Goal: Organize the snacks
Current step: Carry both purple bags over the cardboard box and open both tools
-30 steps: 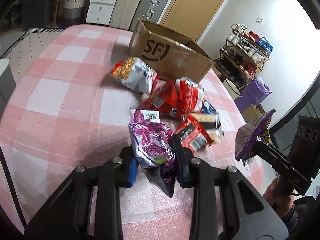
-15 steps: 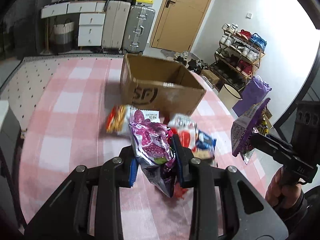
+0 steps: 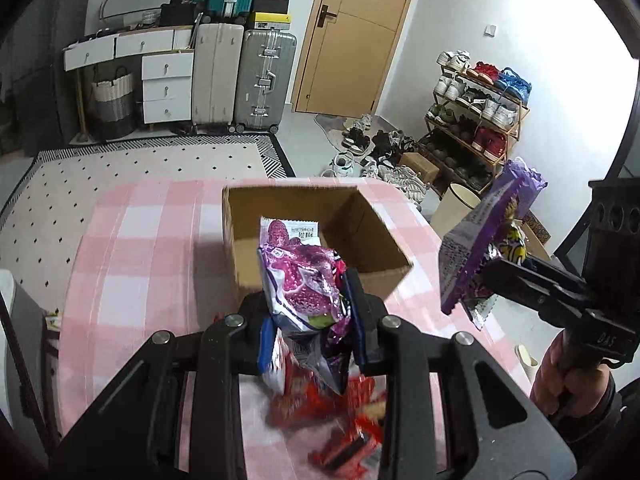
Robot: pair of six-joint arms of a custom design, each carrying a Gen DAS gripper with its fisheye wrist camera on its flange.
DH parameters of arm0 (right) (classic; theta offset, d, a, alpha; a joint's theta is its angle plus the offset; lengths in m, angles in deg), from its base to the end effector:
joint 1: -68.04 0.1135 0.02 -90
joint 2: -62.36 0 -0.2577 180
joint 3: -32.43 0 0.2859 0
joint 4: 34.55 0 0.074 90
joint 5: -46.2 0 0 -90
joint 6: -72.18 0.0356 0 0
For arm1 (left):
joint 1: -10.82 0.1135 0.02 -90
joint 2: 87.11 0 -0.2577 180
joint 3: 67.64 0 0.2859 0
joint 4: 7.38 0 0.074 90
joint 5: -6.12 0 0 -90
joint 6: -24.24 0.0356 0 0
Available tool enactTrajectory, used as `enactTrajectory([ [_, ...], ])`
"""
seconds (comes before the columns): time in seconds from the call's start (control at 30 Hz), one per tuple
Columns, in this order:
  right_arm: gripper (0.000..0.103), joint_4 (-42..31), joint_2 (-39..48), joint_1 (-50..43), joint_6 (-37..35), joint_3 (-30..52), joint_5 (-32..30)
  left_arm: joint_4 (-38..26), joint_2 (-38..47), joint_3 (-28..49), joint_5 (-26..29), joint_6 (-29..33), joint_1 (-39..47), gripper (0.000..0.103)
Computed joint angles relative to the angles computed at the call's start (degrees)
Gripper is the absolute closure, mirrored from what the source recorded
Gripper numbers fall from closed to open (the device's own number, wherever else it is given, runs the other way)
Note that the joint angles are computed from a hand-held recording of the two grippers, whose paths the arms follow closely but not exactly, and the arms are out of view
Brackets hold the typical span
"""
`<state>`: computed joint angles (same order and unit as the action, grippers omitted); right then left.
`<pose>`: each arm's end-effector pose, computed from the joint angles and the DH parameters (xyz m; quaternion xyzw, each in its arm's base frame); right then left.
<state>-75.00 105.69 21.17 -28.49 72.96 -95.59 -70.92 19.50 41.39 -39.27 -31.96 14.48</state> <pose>0.1490 -0.1181 0.2106 0.0919 0.8387 0.1796 0.5058 0.4280 0.0023 0.2855 0.3243 0.8405 -0.2740 0.3365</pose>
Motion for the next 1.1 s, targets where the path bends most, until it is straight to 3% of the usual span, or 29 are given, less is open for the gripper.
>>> enactTrajectory([
  [0.23,0.048,9.8,17.8,6.9,3.1,9.6,7.3,3.5,7.3,10.6,-6.5,-7.5,-7.3,0.076],
  [0.53,0.048,18.2,37.3,11.8,5.6,18.7,15.1,4.1,18.5,22.3,-11.8,-11.8,-13.8,0.076],
  [0.8,0.048,20.8,45.7,12.7,4.5,21.3,16.9,7.3,25.4,25.4,-15.6,-14.2,-17.4,0.076],
  [0.97,0.048,22.6,49.4,13.7,4.7,22.9,18.6,6.6,31.5,31.9,-17.3,-15.0,-18.8,0.076],
  [1.03,0.047,23.8,50.3,14.4,5.8,23.1,19.1,8.1,30.0,28.2,-17.1,-14.9,-18.8,0.075],
  [1.1,0.043,25.4,50.1,14.6,6.4,22.2,19.3,7.5,31.3,29.9,-17.7,-15.3,-19.0,0.075],
])
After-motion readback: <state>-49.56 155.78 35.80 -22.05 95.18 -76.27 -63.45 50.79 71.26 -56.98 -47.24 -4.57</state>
